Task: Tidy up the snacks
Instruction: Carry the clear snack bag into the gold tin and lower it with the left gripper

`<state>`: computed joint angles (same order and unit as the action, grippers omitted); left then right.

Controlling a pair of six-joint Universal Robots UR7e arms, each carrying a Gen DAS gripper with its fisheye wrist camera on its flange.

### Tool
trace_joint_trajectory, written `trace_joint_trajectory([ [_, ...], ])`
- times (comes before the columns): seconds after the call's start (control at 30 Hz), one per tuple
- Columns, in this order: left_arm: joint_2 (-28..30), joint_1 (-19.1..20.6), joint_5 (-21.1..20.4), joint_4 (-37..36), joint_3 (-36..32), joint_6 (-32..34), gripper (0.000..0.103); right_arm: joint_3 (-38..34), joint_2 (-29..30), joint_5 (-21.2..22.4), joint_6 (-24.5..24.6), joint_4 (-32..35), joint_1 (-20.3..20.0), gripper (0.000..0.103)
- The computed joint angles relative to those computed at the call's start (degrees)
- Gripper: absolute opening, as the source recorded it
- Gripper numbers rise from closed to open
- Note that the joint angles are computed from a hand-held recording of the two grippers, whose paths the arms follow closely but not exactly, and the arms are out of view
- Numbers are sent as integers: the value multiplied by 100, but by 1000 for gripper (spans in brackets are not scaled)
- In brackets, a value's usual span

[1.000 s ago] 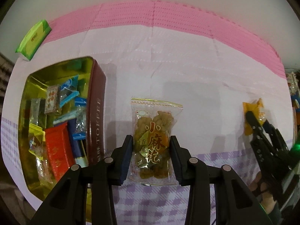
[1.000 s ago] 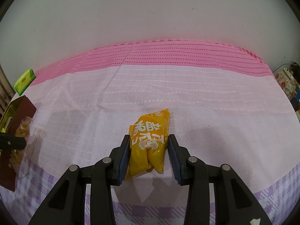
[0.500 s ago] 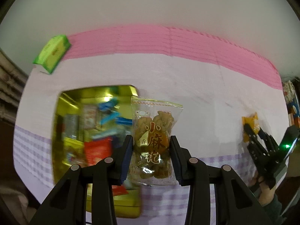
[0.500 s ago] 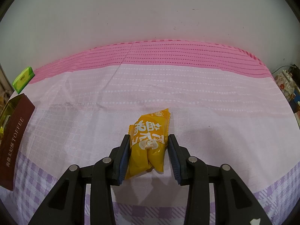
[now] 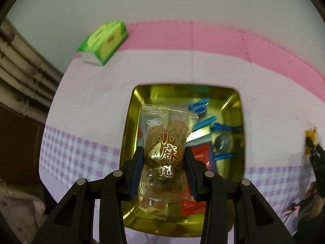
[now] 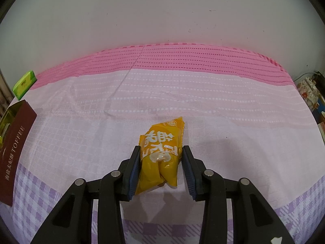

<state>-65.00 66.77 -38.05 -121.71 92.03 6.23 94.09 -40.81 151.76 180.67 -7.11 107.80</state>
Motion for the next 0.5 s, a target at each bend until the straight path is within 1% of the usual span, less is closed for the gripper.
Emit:
trace_joint_trajectory([
  [0.13,-17,120,-46,60,63,-9,40,-40,30,43,-6,32,4,37],
  [0.4,-112,240,-139,-170,407,262,40,-69,51,82,-27,52,5,37],
  [0.5,-137,243,-96,-478,566,489,40,-78,59,93,-27,59,8,37],
])
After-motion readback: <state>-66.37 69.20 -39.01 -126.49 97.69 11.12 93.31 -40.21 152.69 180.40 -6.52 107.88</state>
